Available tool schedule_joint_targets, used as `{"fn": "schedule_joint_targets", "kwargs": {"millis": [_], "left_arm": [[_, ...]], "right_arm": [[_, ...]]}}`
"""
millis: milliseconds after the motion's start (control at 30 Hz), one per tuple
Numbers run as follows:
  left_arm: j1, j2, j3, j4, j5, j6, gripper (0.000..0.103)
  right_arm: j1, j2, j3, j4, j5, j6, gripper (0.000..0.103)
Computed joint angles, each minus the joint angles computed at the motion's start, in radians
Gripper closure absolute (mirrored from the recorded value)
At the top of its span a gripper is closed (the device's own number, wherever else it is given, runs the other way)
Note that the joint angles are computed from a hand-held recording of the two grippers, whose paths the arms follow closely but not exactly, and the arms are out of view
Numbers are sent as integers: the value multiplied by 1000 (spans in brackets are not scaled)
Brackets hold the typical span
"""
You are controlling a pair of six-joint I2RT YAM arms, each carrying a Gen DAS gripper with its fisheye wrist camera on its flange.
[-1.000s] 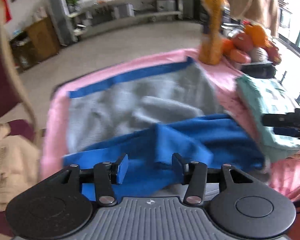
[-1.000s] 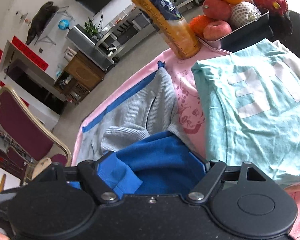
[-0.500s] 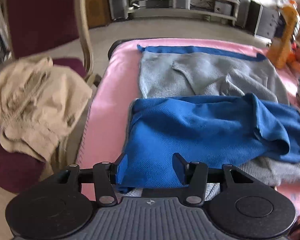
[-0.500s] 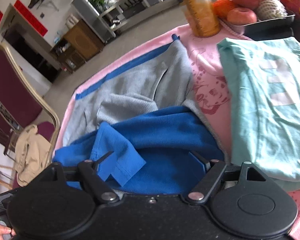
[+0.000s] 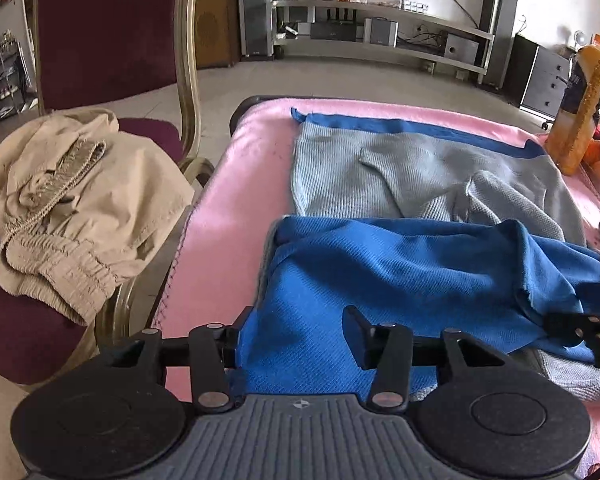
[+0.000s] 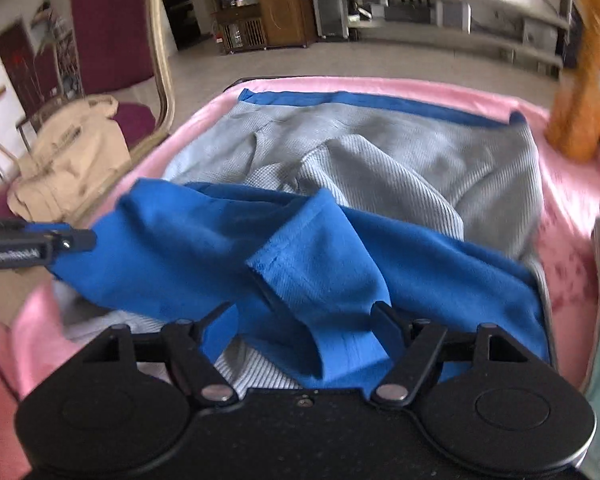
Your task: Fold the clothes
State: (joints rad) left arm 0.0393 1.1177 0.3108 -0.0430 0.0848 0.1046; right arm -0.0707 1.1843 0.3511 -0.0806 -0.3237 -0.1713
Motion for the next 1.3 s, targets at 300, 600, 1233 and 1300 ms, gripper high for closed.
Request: {"fn": "schedule_joint_targets", "kwargs": {"millis": [300,600,1233,1300], "left_arm": [[-21,25,-10,32,-21,-1,56],[37,-15,-5,11,26,-24,55],[-13,17,-3,-9,59,17,55],[-30,32,-2,-5,53,16,55]], "right_arm": [[270,90,-70,276,397,5,36],[-395,43,83,64,147,314,46],[60,50,-6,96,50,43,38],[106,78,-23,145,90,18,38]]}}
